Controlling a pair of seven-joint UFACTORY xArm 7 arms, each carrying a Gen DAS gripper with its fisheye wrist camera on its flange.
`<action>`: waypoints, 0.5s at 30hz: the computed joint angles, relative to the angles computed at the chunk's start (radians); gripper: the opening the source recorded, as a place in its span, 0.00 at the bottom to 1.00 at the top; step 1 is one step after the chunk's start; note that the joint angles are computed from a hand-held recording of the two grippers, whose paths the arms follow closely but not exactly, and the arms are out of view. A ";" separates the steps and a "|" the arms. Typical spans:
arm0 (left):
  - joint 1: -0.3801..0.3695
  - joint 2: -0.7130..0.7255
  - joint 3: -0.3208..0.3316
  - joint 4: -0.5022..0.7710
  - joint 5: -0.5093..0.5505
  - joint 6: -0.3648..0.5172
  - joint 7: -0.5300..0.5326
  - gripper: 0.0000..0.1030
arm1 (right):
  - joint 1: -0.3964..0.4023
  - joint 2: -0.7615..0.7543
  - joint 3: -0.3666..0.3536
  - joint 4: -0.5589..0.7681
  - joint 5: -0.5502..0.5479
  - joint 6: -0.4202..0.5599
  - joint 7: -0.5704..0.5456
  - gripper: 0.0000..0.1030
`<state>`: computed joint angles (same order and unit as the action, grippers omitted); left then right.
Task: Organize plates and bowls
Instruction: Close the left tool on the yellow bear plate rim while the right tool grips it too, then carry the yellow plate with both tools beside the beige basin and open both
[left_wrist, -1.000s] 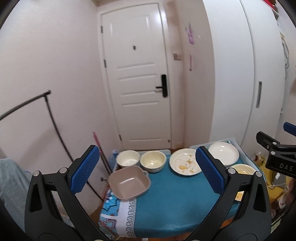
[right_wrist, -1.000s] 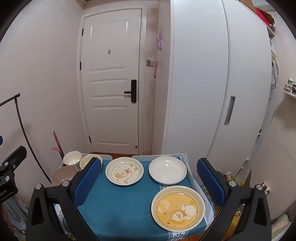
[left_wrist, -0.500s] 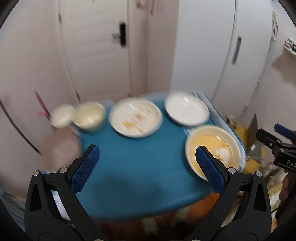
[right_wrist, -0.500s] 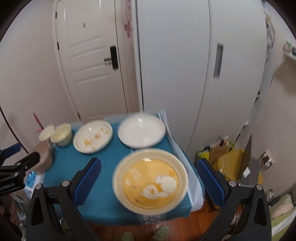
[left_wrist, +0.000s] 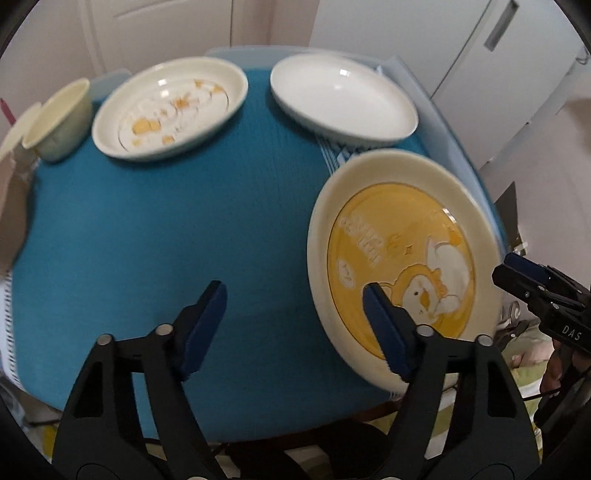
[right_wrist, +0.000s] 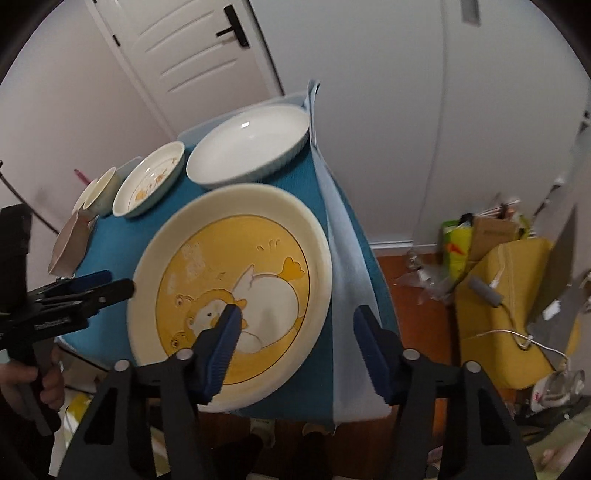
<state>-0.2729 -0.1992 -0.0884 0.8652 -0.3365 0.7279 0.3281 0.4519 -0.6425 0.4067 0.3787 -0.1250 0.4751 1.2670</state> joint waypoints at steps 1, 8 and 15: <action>-0.001 0.007 -0.006 -0.004 0.005 -0.004 -0.013 0.65 | 0.005 0.008 -0.018 -0.022 0.003 -0.042 -0.018 0.53; -0.015 0.036 -0.031 -0.016 0.037 -0.025 -0.072 0.46 | 0.021 0.066 -0.106 -0.089 0.034 -0.219 -0.148 0.30; -0.038 0.041 -0.029 -0.003 -0.027 -0.001 -0.061 0.22 | 0.047 0.118 -0.165 -0.125 0.105 -0.360 -0.261 0.13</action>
<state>-0.3111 -0.1583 -0.1177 0.8620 -0.3636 0.7269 0.2668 0.4986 -0.5245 0.2419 0.2542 -0.0200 0.1152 1.0062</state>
